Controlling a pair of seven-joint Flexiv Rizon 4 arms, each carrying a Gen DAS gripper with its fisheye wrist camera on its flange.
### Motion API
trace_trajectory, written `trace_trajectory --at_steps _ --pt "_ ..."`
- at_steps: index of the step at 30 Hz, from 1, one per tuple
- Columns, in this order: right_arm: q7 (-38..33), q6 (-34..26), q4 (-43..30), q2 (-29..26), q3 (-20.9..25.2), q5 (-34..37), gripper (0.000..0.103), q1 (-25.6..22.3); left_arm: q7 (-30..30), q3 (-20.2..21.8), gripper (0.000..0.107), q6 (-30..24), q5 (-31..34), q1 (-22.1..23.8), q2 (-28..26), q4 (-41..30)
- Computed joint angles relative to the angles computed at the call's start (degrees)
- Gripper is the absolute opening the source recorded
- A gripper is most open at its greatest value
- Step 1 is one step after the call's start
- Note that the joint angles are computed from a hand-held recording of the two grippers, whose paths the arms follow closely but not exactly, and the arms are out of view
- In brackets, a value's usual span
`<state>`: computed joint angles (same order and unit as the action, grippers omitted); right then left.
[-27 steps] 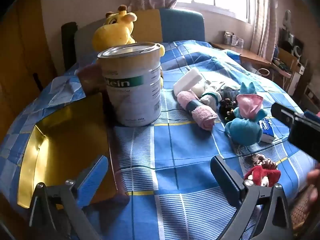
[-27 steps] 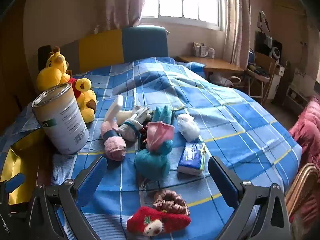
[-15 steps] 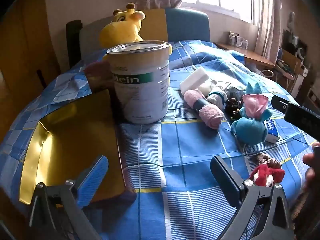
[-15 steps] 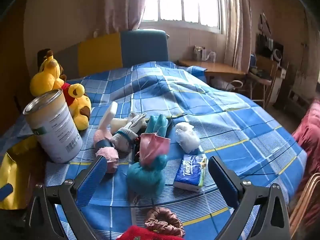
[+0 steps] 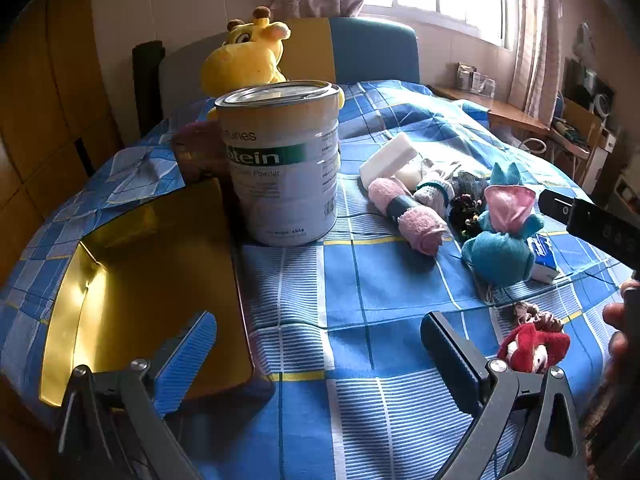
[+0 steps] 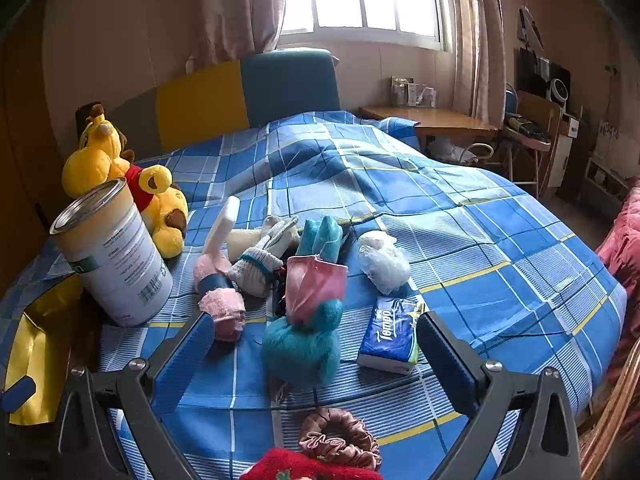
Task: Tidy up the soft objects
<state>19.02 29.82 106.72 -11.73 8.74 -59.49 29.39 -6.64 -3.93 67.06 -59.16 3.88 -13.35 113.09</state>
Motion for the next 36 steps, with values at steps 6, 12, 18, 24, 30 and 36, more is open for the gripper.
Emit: trace_trajectory --at_steps 6,12,18,24,30,36 --pt "0.40 0.29 0.01 0.03 0.04 0.46 0.103 -0.14 0.48 0.09 0.103 0.16 -0.29 -0.05 0.15 0.27" --pt "0.76 0.28 0.28 0.26 0.08 0.47 0.103 -0.19 -0.08 0.42 0.103 -2.44 0.16 0.65 0.17 -0.24" --pt "0.85 0.49 0.34 0.34 0.12 0.64 0.103 -0.29 0.09 0.59 0.103 -3.19 -0.16 0.69 0.22 -0.29" --pt "1.00 0.17 0.25 0.31 0.12 0.40 0.103 -0.18 1.98 0.49 0.103 -3.54 -1.97 0.67 0.44 -0.13" --pt "1.87 0.37 0.57 0.55 0.16 0.02 0.103 -0.29 0.65 1.47 0.103 -7.48 -1.06 1.10 0.85 -0.62" --pt "2.43 0.80 0.90 0.89 0.26 -0.05 0.103 -0.50 -0.75 1.80 0.103 -8.26 0.52 1.20 0.79 -0.91"
